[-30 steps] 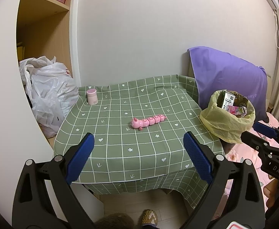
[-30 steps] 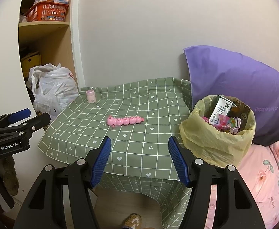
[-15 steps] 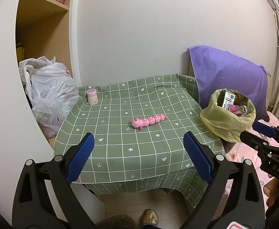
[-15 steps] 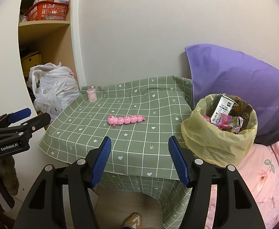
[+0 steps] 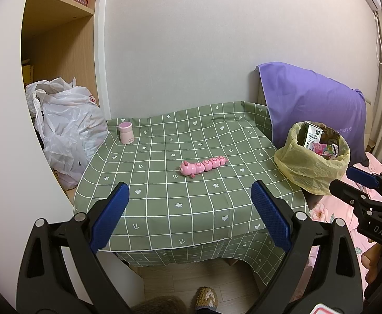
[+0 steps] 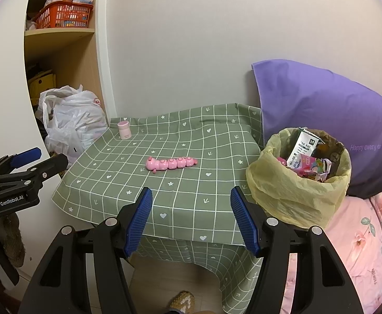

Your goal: Collect trash

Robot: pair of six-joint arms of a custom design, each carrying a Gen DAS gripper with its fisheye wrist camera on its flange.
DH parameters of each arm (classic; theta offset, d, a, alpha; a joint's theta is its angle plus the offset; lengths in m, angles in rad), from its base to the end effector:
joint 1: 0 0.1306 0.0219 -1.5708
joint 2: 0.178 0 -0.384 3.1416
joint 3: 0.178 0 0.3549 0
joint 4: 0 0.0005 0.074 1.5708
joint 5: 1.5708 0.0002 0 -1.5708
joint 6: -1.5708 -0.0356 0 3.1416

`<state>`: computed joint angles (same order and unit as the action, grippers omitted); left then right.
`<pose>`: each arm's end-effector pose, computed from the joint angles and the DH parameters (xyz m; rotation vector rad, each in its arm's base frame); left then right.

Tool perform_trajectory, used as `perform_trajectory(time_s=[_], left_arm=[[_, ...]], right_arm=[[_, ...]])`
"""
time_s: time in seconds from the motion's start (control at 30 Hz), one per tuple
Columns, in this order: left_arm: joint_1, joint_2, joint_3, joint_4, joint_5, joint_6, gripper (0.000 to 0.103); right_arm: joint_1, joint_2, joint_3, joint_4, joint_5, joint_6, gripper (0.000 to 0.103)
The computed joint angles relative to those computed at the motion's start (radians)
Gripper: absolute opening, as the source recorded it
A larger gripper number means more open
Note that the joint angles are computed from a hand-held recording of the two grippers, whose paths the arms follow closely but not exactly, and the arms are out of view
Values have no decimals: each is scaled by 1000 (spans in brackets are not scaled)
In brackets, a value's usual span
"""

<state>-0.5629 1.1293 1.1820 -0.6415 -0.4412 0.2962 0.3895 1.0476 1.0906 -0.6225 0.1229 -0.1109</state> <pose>0.3161 -0.1821 0.4609 0.0294 2.0970 -0.0391 0.3144 0.1238 0.4472 -0.2275 2.1375 0.1595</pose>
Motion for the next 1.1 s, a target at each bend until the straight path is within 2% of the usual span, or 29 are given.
perform_trajectory(time_s=[0.6, 0.83, 1.0, 1.1], left_arm=[[23, 6, -6, 30, 29, -40, 90], [16, 1, -7, 44, 14, -59, 90], [40, 18, 14, 13, 87, -32, 90], [45, 38, 12, -7, 129, -9, 90]], right_arm=[[-7, -7, -1, -4, -4, 6, 59], [-3, -9, 4, -10, 2, 17, 59], [4, -14, 30, -61, 31, 30, 59], [-5, -63, 22, -94, 59, 36, 59]])
